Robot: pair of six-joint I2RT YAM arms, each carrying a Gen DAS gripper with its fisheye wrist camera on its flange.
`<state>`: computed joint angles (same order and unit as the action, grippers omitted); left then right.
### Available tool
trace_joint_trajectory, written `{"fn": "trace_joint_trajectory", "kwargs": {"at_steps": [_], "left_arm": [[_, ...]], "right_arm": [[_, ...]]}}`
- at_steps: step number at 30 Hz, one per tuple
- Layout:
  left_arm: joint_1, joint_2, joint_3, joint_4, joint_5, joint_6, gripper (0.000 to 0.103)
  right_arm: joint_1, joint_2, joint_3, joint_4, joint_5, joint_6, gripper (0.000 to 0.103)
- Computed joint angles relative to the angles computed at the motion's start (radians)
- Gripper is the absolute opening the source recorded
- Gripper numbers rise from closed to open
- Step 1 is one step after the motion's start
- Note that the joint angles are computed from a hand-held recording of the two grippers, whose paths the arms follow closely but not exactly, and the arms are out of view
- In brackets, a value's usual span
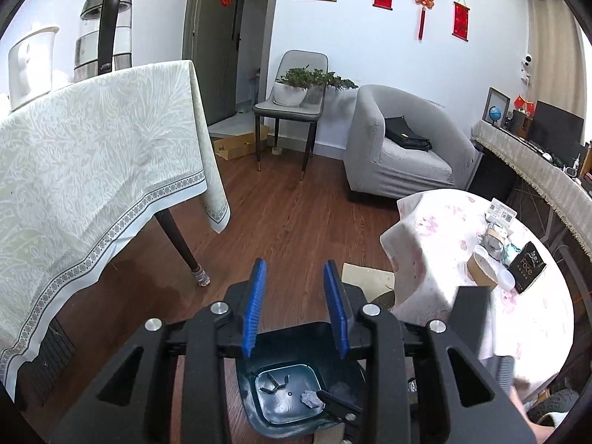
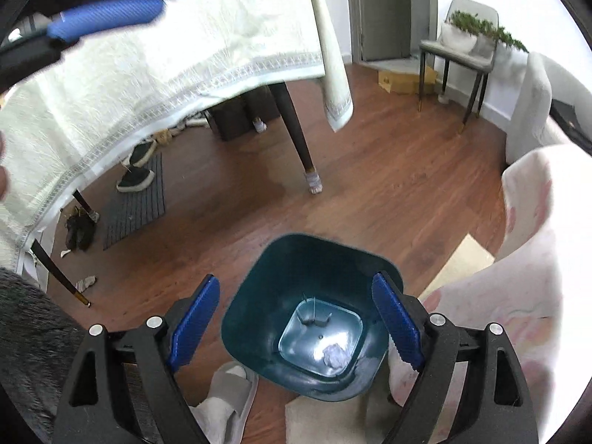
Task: Collect trash
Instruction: 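Lower the SanDisk package into the bin and open the right gripper, then move the left gripper to the empty tape roll and close on it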
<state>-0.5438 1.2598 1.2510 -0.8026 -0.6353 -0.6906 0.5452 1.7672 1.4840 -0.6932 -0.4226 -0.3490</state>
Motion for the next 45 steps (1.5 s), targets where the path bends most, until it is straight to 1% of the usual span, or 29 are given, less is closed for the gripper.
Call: {"fn": "trace_joint_trajectory", "kwargs": {"at_steps": [5,14,16,18,20,22,28,30,33,36,40,45], "left_arm": [[-0.019,0.037,0.03,0.018,-0.011,0.023,0.035],[-0.047,0.136,0.117,0.058,-0.01,0.026,0.036],[-0.052,0.16,0.135,0.068,-0.009,0.026,0.041],[-0.059,0.189,0.156,0.081,0.003,0.023,0.042],[-0.072,0.229,0.191,0.085,0.006,0.024,0.046],[-0.086,0.267,0.224,0.096,0.015,0.032,0.052],[-0.116,0.397,0.333,0.12,0.041,0.054,0.058],[-0.123,0.449,0.38,0.121,0.061,0.055,0.058],[-0.133,0.51,0.439,0.137,0.1,0.056,0.062],[-0.149,0.591,0.525,0.12,0.119,0.059,0.063],[-0.153,0.675,0.613,0.095,0.155,0.053,0.065],[-0.169,0.821,0.788,0.007,0.166,0.06,0.066]], "right_arm": [[-0.039,-0.078,0.001,-0.009,-0.033,-0.02,0.085],[-0.205,-0.148,0.03,-0.041,-0.109,-0.08,0.085],[-0.251,-0.158,0.035,-0.046,-0.131,-0.087,0.085],[-0.308,-0.161,0.042,-0.052,-0.159,-0.098,0.085],[-0.344,-0.161,0.049,-0.054,-0.171,-0.102,0.085],[-0.385,-0.155,0.064,-0.06,-0.186,-0.111,0.085],[-0.513,-0.126,0.115,-0.071,-0.217,-0.142,0.085],[-0.555,-0.111,0.133,-0.071,-0.231,-0.135,0.085],[-0.63,-0.095,0.151,-0.062,-0.262,-0.128,0.085],[-0.696,-0.063,0.185,-0.065,-0.296,-0.129,0.085],[-0.765,-0.025,0.228,-0.1,-0.324,-0.139,0.085],[-0.829,0.023,0.273,-0.128,-0.338,-0.138,0.085]]}}
